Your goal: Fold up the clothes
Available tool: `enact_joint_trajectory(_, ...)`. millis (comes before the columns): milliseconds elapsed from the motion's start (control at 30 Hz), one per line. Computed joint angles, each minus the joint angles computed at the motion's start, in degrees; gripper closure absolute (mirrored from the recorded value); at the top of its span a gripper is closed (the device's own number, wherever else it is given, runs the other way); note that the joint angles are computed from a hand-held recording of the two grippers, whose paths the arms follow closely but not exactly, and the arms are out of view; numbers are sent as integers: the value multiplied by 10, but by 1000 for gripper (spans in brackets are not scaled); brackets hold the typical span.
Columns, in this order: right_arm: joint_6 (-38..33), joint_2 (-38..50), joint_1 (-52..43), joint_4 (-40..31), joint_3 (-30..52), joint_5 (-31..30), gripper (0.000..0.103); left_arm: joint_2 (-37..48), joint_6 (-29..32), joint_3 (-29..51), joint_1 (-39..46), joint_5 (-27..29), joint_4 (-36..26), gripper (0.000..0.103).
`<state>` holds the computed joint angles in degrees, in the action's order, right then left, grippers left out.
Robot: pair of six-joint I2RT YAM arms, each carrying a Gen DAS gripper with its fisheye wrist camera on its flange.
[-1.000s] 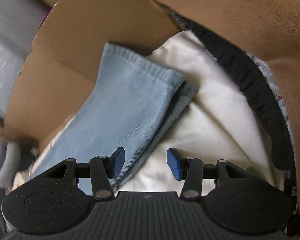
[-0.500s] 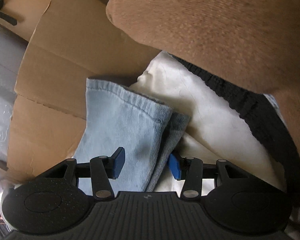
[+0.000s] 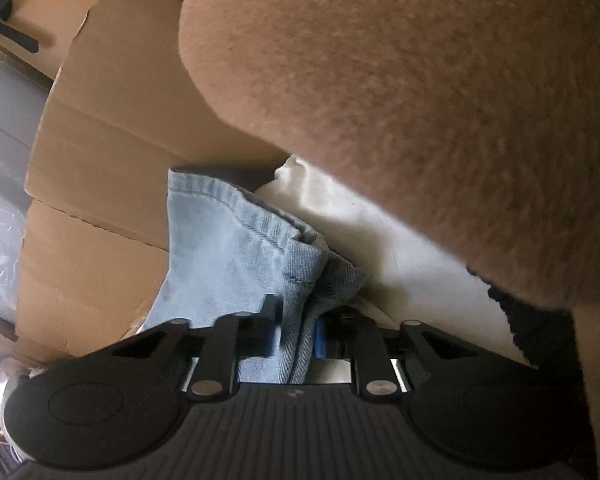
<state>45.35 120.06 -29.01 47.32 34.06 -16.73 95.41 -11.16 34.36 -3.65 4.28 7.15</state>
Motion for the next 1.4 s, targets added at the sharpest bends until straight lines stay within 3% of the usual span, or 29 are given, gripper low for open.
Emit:
enact_joint_trajectory(33, -1, 0, -3, -4, 3, -6, 96, -1, -4, -3, -6, -8, 3, 86)
enact_joint_trajectory(400, 9, -65, -19, -79, 18, -50, 98, -32, 41, 35, 14, -2, -97, 91)
enact_joint_trajectory(767, 18, -196, -21, -190, -14, -60, 98, -74, 87, 74, 44, 11, -217, 91)
enact_joint_trajectory(933, 14, -269, -36, -251, -51, -68, 98, -80, 97, 71, 35, 4, -239, 91)
enact_joint_trajectory(1033, 0, -357, -59, -313, -91, -80, 98, -96, 98, 65, 32, 3, -260, 91)
enact_joint_trajectory(1133, -53, -489, -122, -441, -126, -119, 98, -100, 93, 55, 22, -1, -258, 91)
enact_joint_trajectory(1400, -115, -663, -200, -667, -128, -157, 98, -117, 95, 51, 25, 4, -275, 92)
